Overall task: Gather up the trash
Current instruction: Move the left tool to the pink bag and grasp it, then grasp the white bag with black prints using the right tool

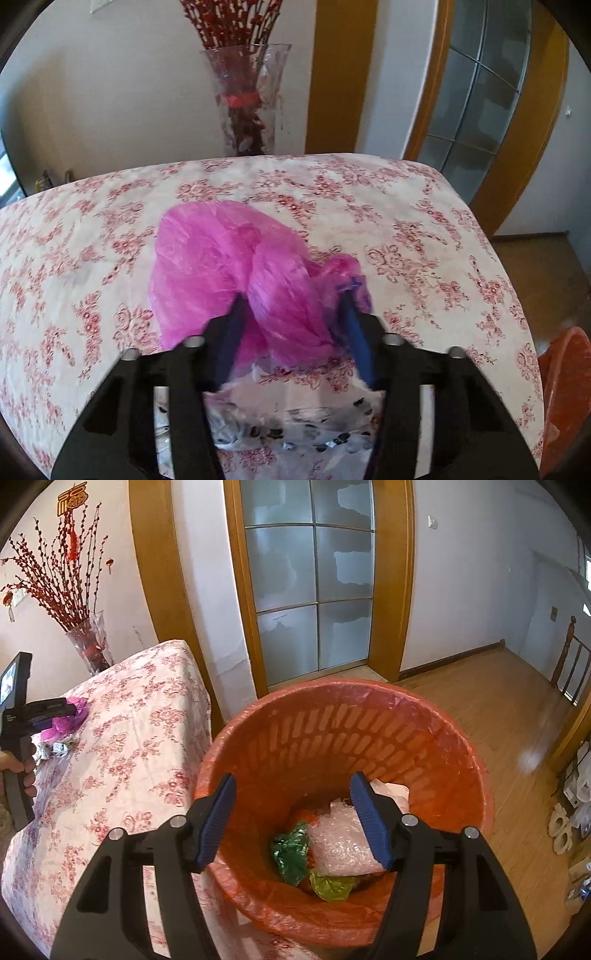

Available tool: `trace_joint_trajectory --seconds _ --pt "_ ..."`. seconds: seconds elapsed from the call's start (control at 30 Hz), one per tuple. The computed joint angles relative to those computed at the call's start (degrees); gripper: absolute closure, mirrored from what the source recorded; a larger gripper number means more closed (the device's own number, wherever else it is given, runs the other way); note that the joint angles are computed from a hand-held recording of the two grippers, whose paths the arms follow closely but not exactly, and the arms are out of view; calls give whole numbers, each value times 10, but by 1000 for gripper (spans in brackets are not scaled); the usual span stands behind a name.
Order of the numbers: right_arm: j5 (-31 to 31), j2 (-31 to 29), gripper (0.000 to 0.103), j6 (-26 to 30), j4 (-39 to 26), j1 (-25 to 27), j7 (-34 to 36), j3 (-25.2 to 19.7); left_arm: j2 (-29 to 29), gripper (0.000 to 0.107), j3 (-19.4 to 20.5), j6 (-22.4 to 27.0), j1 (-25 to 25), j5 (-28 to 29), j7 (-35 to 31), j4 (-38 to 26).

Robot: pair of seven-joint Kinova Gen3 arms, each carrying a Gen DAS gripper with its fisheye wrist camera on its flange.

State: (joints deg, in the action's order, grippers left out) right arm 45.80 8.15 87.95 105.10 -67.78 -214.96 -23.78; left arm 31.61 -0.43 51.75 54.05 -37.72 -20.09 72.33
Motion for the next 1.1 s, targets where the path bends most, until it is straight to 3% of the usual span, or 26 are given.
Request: trace_joint_trajectory --seconds 0.17,0.37,0.6,0.77,1.1 --pt "16 13 39 6 -29 -7 27 2 -13 77 -6 -16 5 -14 15 22" --pt "47 34 39 -11 -79 -15 80 14 -60 79 -12 -39 6 -56 68 85" --pt "73 78 39 -57 -156 -28 162 44 -128 79 -3 -33 -2 -138 147 179" --pt "77 119 39 -99 -215 -39 223 75 -167 79 12 -16 -35 -163 177 238" --pt "26 229 46 -192 -378 -27 374 131 -240 79 50 -41 -130 -168 205 350"
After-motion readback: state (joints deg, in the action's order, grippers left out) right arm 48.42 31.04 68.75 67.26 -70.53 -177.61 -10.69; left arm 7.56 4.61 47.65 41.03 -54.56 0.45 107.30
